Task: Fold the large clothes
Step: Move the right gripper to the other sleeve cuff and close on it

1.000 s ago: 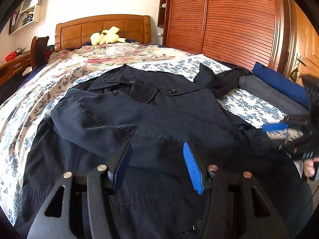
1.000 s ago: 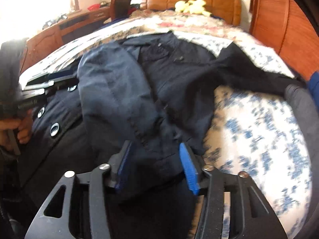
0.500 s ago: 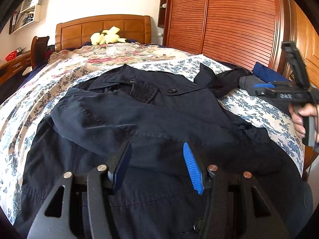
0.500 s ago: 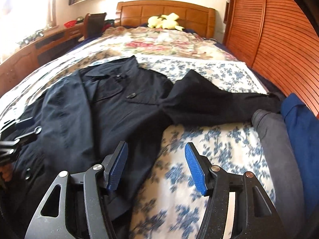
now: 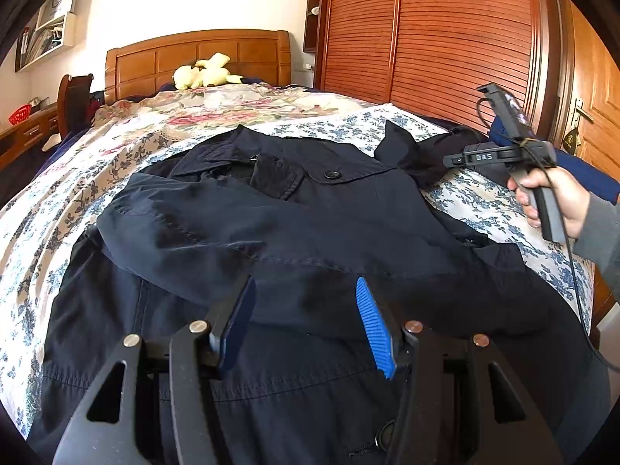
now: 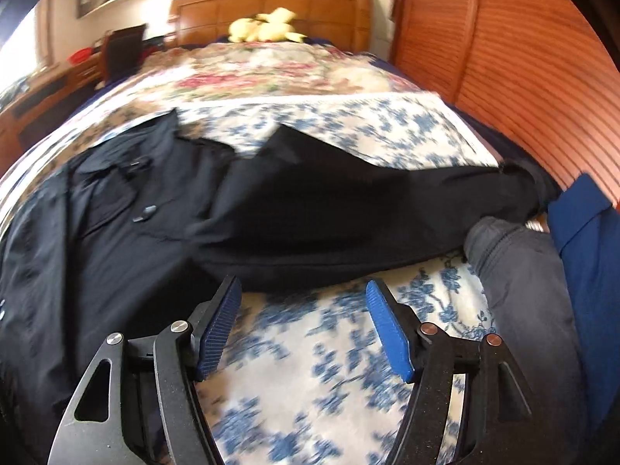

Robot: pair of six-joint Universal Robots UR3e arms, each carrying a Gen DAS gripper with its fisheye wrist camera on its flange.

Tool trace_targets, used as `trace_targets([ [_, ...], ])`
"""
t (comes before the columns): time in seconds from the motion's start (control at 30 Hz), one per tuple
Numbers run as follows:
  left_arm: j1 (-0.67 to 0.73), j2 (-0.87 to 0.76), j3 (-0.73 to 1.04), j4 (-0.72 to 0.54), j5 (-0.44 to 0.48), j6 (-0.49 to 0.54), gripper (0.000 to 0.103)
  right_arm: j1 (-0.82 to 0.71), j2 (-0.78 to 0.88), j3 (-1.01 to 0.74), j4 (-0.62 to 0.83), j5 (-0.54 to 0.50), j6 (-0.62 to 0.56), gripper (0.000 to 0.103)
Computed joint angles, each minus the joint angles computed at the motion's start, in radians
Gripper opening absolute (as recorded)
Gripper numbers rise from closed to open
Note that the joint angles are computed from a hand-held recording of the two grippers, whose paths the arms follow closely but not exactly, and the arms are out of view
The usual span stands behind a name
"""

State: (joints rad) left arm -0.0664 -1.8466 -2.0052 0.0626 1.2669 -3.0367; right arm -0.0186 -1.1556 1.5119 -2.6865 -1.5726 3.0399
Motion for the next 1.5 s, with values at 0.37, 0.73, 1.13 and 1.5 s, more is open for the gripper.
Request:
trace_targets([
  [0.37, 0.006, 0.006, -0.013, -0.003, -0.010, 0.003, 0.053, -0.083, 0.152, -0.183, 0.108, -0.014, 0.101, 0.069],
  [0.73, 0.010, 0.002, -0.008, -0.012, -0.015, -0.004, 0.053, -0.107, 0.246, -0.305, 0.192, 0.033, 0.197, 0.017],
  [1.13, 0.004, 0.011, -0.022, 0.004, -0.009, 0.003, 0.053, 0.084, 0.071, -0.277, 0.114, 0.039, 0.023, 0.000],
  [1.5, -0.001, 0.015, -0.028, 0.010, 0.000, 0.009, 0.053, 0.247, -0.045, -0.146, 0.168, 0.052, -0.040, 0.001],
])
